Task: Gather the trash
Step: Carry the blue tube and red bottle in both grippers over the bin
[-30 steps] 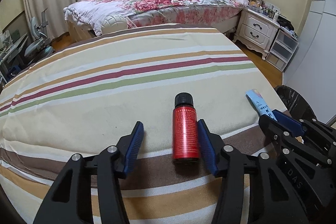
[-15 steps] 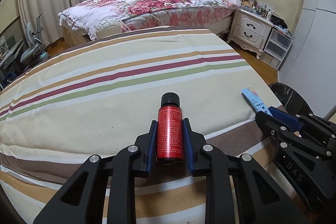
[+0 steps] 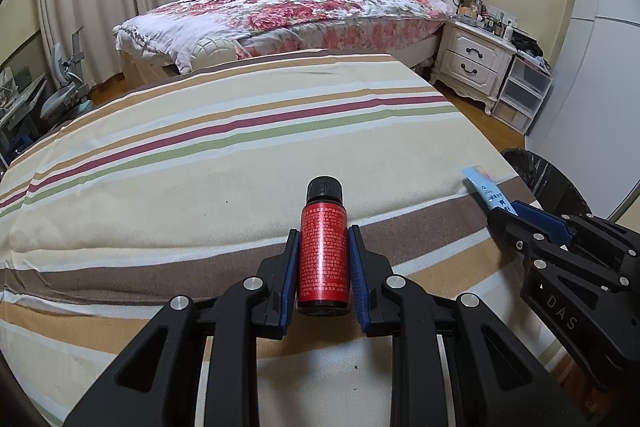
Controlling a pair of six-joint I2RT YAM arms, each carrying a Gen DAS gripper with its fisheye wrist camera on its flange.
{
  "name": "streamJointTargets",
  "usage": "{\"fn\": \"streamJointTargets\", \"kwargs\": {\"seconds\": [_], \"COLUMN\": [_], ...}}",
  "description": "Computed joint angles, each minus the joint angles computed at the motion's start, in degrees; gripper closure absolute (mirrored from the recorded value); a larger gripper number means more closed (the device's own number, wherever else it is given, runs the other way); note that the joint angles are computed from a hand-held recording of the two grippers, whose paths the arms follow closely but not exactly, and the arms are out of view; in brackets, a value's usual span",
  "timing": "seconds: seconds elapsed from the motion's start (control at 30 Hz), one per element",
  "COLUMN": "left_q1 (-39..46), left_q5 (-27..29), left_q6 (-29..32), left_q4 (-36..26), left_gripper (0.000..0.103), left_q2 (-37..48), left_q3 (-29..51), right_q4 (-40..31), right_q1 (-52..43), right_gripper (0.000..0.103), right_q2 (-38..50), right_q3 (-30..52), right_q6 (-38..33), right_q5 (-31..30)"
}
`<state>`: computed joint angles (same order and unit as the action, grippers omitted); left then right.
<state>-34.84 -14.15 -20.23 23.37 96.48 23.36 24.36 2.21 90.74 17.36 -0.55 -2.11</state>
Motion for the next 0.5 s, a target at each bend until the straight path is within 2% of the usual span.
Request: {"fn": "streamJointTargets", "kwargs": {"seconds": [0.23, 0.5], "left_q1": [-1.97, -7.32], "left_q5": [-0.98, -3.71], "left_q6": [-0.95, -2.34], "left_q4": [-0.31, -1.15], "left_gripper": [0.078, 0.078], "left_q2": [-3.02, -6.27], "left_q3": [-2.18, -2.85], "right_q4": [0.42, -3.10], "right_q1": [-0.15, -4.00], "right_gripper": [0.083, 0.083], "right_q2": [-2.24, -14.05], "right_q3": [-2.35, -8.84], "right_q6": [0.52, -0.78], "right_q5": [-0.23, -1.73]}}
